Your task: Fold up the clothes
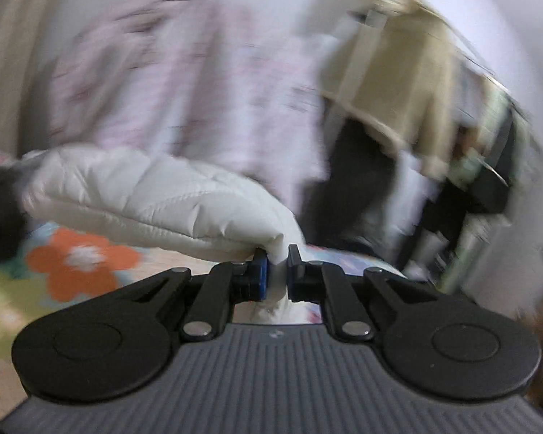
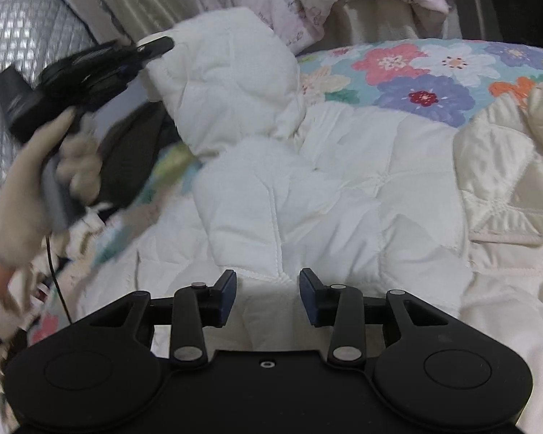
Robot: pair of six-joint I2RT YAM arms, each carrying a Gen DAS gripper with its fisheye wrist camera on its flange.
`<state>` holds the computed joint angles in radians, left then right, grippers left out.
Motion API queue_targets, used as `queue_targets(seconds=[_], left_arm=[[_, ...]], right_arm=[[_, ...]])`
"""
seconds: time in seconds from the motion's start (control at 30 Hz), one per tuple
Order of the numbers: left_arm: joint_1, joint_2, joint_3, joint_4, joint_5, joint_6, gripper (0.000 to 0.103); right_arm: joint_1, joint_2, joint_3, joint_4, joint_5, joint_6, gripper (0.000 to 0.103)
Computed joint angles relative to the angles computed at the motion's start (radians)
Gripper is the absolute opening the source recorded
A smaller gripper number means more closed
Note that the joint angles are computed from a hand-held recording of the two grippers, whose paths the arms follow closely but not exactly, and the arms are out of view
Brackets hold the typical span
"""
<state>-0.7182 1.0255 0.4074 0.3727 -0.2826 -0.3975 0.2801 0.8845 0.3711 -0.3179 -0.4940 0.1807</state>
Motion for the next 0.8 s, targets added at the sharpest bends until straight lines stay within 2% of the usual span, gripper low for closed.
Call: queue_targets(seconds=[0.1,0.23,0.33,0.47,0.57,0.67,0.8], left_arm=[[-0.181,0.047,0.041,-0.034,-0.075,0.12,0.009],[-0.336,0.221,0.158,-0.132,-0.138,0.253,0.009],[-0.395,0.299,0.198,-0.191,-0.138,0.283,0.01],[-0.475,0.341,0.195,-0.235,-0.216,0.327,0.01],[-0.551,0.327,0.196,-0.326,-0.283,0.352,0.01],[-0.615,0.291,0.205,-0.419,-0.32,0.36,0.013],[-0.646,0.19,0.228,-0.574,-0.298,0.294,0.018]], right_arm=[[-0.1,-0.066,0.0,-0.075,-0.053,-0.018,0.044],[-0.262,-0.136,0.017,-0.187,-0.101,-0.079,0.045],[-0.415,-0.186,0.03,-0.287,-0.172,-0.165,0.045],[-0.664,-0.179,0.047,-0.438,-0.321,-0.348,0.049],[-0.794,-0.164,0.051,-0.538,-0.382,-0.471,0.049],[-0.93,-0.083,0.072,-0.612,-0.453,-0.632,0.053],[-1.151,0.171,0.135,-0.683,-0.555,-0.847,0.055]])
